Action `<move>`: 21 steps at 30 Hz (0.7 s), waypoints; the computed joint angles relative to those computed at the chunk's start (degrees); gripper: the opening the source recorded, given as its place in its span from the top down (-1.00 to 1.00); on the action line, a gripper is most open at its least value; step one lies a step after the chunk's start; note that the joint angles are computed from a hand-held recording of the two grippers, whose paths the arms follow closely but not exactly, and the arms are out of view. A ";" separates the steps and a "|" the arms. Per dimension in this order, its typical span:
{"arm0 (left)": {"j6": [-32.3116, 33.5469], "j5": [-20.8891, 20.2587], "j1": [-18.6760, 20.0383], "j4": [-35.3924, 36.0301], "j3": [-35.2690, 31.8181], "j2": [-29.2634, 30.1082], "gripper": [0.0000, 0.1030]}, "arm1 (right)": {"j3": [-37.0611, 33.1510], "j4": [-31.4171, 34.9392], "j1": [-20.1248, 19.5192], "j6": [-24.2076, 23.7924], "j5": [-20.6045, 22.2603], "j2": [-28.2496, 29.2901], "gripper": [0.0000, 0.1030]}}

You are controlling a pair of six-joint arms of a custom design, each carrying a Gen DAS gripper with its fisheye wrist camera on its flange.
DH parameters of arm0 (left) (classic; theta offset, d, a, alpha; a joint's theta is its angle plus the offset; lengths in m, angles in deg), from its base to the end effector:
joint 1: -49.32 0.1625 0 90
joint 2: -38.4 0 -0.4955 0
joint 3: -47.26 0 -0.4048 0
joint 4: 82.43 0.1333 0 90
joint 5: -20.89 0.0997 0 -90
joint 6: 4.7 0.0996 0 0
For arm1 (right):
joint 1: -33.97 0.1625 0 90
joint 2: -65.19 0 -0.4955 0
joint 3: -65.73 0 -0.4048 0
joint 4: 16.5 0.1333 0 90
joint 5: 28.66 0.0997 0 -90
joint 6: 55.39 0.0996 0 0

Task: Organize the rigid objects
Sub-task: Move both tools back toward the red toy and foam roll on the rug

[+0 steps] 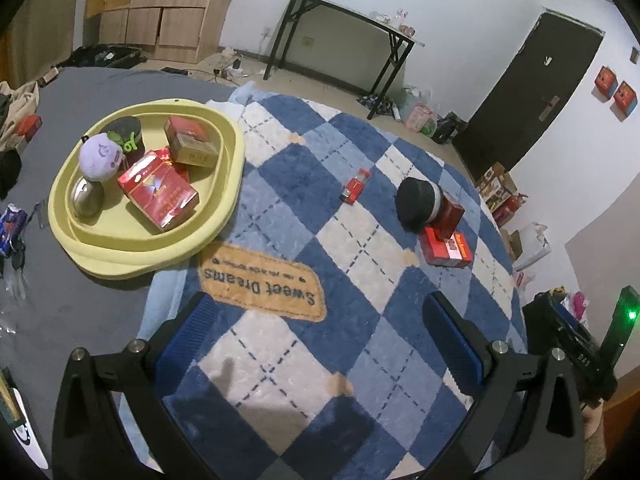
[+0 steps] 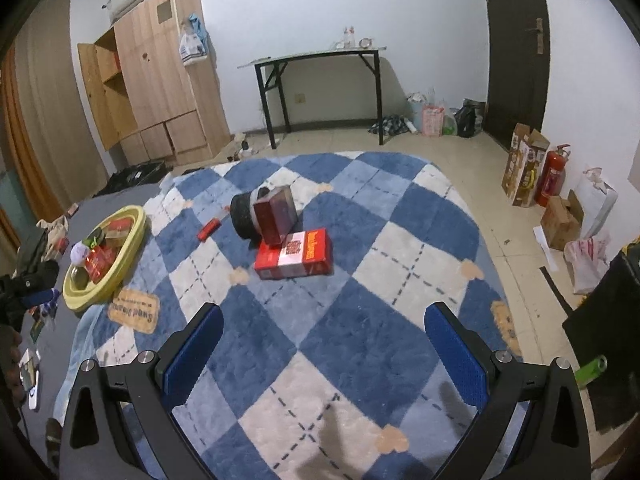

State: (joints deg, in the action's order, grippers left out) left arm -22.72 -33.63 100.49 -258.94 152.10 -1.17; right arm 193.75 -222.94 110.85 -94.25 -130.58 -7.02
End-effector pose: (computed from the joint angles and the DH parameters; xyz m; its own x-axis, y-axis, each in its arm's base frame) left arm -0.2735 -0.6446 0.0710 -0.9094 0.1052 -0.4024 0.3187 0.7978 -0.5119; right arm -0.0066 -0.5249 0.3386 -0.7800 0.0098 0.6257 -0.4855 0.6213 -0.6150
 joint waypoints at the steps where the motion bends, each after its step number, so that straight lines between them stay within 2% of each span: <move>1: 0.27 0.14 -0.07 -0.01 -0.03 0.06 -1.00 | -0.59 0.39 0.12 -0.14 0.09 0.59 -0.99; 14: 3.01 -0.56 -0.05 2.41 -2.76 2.41 -1.00 | -3.74 0.68 0.32 -3.87 0.30 5.41 -0.99; 18: 4.45 -1.08 0.36 5.21 -5.41 4.02 -1.00 | -4.66 0.46 0.40 -5.31 1.60 6.50 -0.99; 20: 5.38 -1.34 0.64 7.07 -7.34 4.99 -1.00 | -5.53 -0.83 0.57 -6.82 2.24 7.64 -0.93; 21: 6.34 -1.89 0.86 7.96 -8.68 5.64 -1.00 | -6.19 -1.17 0.66 -7.41 2.48 8.31 -0.84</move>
